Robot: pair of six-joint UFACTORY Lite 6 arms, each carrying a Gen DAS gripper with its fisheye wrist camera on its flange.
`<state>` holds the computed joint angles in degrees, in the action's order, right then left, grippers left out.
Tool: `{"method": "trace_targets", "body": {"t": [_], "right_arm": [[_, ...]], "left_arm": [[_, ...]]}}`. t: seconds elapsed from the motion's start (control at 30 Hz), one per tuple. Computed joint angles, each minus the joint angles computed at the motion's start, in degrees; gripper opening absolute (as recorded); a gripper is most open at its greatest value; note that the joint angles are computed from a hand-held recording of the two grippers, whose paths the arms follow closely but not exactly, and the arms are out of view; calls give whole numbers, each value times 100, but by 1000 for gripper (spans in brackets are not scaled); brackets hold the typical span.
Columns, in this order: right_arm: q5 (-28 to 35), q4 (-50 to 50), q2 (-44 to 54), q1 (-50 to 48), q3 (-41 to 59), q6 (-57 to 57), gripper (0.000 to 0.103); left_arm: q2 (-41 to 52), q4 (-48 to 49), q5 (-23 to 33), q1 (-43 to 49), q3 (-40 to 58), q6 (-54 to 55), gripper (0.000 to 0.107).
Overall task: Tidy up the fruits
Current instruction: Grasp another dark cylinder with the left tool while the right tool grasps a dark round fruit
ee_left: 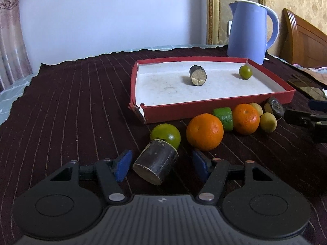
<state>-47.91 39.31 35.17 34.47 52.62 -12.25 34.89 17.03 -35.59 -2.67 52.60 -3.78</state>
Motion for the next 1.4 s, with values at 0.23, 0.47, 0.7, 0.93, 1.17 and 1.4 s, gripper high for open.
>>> {"method": "trace_targets", "body": {"t": [0.23,0.47,0.7,0.93,1.17,1.4], "right_arm": [[211,-212,-27,-140,-44,166,103],[237,119,74,-26,118,-252,103],[119,345,58,-2,93,-421,101],[295,9,97,-19,169,-582,66],[624,521,274,-79,662,-1255,66],[1332,429,577,-239,1314,-1531,66]], "left_arm": [[16,176,-112,81,-29,-223,42],[4,583,-227,248,-60,-754,42],[19,374,-298,186,-101,-588,42],[39,588,-339,270,-83,-832,42],[49,660,-357,307,-73,-932,43],[50,724,-363,334,-67,-1003,43]]}}
